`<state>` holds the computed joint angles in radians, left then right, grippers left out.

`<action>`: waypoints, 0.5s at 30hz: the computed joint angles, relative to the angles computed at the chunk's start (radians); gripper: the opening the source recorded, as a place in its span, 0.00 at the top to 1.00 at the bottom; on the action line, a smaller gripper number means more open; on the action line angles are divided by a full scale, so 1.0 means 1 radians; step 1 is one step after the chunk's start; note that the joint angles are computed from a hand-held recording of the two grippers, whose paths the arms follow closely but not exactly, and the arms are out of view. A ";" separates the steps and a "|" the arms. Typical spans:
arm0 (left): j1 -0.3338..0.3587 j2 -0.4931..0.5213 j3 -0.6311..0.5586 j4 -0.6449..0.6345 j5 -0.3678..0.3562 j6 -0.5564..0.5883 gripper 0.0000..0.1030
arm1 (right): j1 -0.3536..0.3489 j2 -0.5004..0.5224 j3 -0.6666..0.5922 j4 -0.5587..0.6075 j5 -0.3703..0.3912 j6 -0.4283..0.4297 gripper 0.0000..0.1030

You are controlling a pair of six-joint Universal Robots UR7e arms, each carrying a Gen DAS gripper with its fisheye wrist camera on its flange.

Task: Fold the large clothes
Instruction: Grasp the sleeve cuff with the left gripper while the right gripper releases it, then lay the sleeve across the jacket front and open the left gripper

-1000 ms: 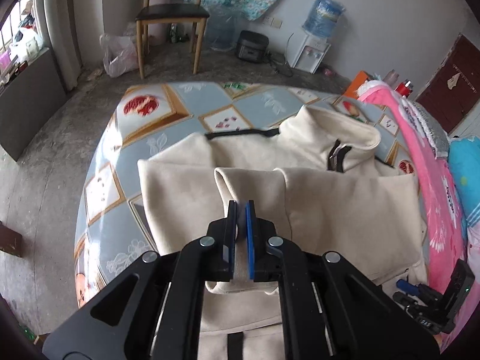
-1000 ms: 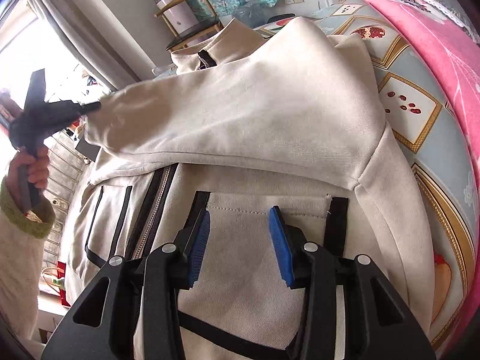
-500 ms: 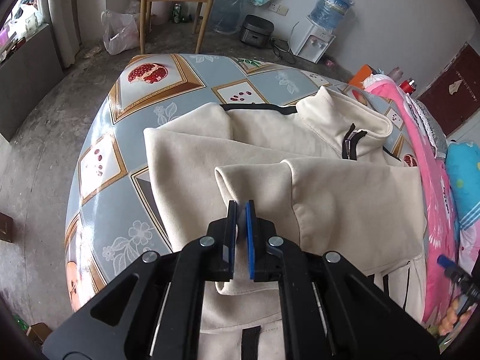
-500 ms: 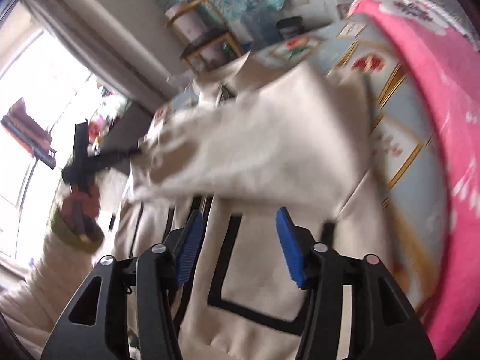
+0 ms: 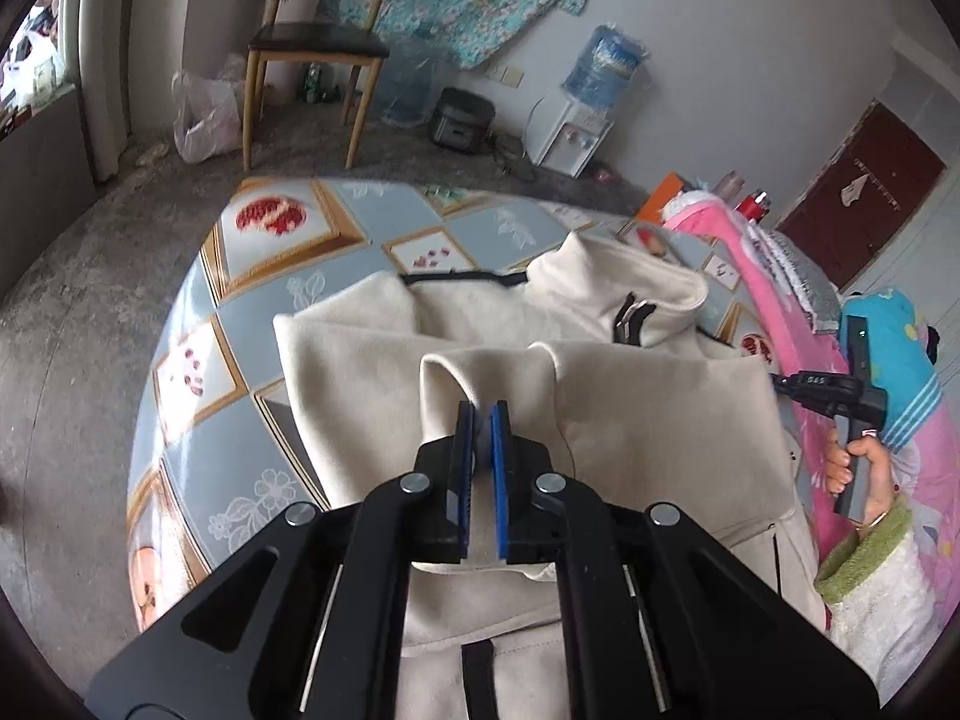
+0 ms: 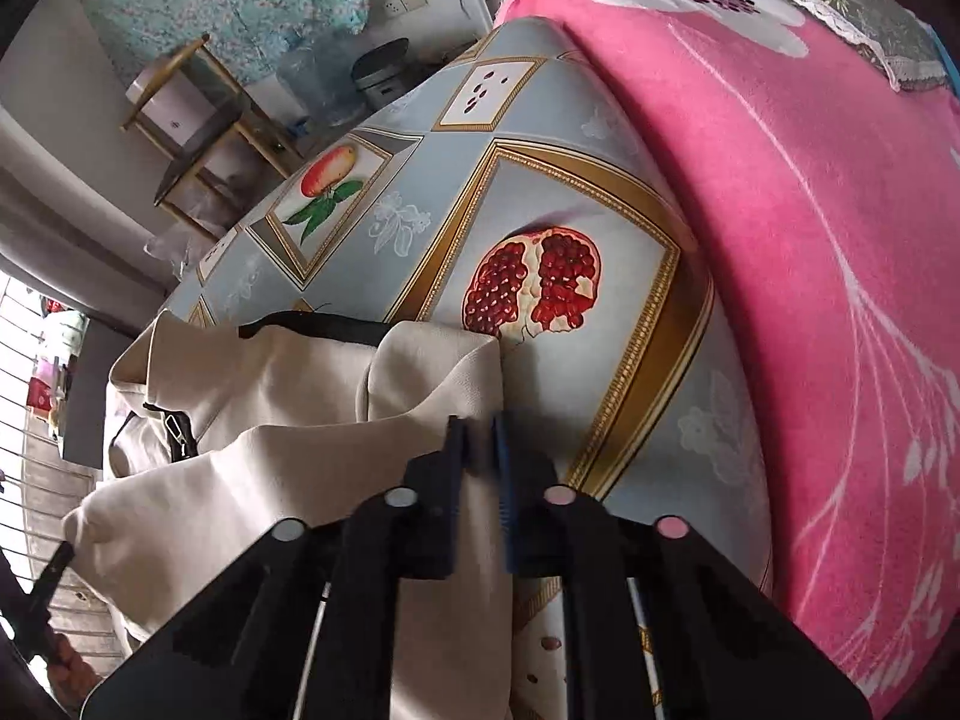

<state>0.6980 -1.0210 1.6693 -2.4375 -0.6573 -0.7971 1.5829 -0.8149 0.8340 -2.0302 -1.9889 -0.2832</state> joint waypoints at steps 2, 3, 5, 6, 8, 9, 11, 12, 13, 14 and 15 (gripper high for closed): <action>-0.010 -0.010 -0.004 0.030 0.029 -0.010 0.95 | -0.001 -0.026 0.050 -0.089 0.016 -0.035 0.95; -0.002 -0.011 -0.015 0.071 0.022 -0.030 0.95 | -0.006 -0.033 0.064 -0.113 0.027 -0.037 0.95; 0.028 -0.008 -0.030 0.147 -0.005 -0.073 0.95 | -0.016 -0.029 0.057 -0.099 0.031 -0.020 0.95; 0.043 -0.006 -0.032 0.152 -0.025 -0.077 0.95 | -0.018 -0.028 0.059 -0.102 0.024 -0.017 0.95; 0.064 -0.007 -0.018 0.121 -0.051 -0.077 0.95 | -0.021 -0.035 0.069 -0.111 0.031 -0.014 0.95; 0.068 -0.008 -0.010 0.085 -0.057 -0.065 0.95 | -0.022 -0.039 0.075 -0.122 0.044 -0.014 0.95; 0.063 -0.012 0.007 0.009 -0.060 -0.020 0.95 | -0.024 -0.046 0.084 -0.141 0.063 -0.020 0.95; 0.061 -0.009 0.006 0.002 -0.054 -0.008 0.95 | -0.023 -0.042 0.085 -0.149 0.053 -0.030 0.95; 0.062 -0.004 -0.005 0.022 -0.047 -0.009 0.95 | -0.022 -0.038 0.086 -0.157 0.034 -0.040 0.95; 0.067 0.003 -0.019 0.056 -0.049 -0.024 0.95 | -0.022 -0.033 0.089 -0.165 0.016 -0.048 0.95; 0.076 0.010 -0.038 0.110 -0.058 -0.052 0.95 | -0.024 -0.030 0.090 -0.164 0.012 -0.050 0.95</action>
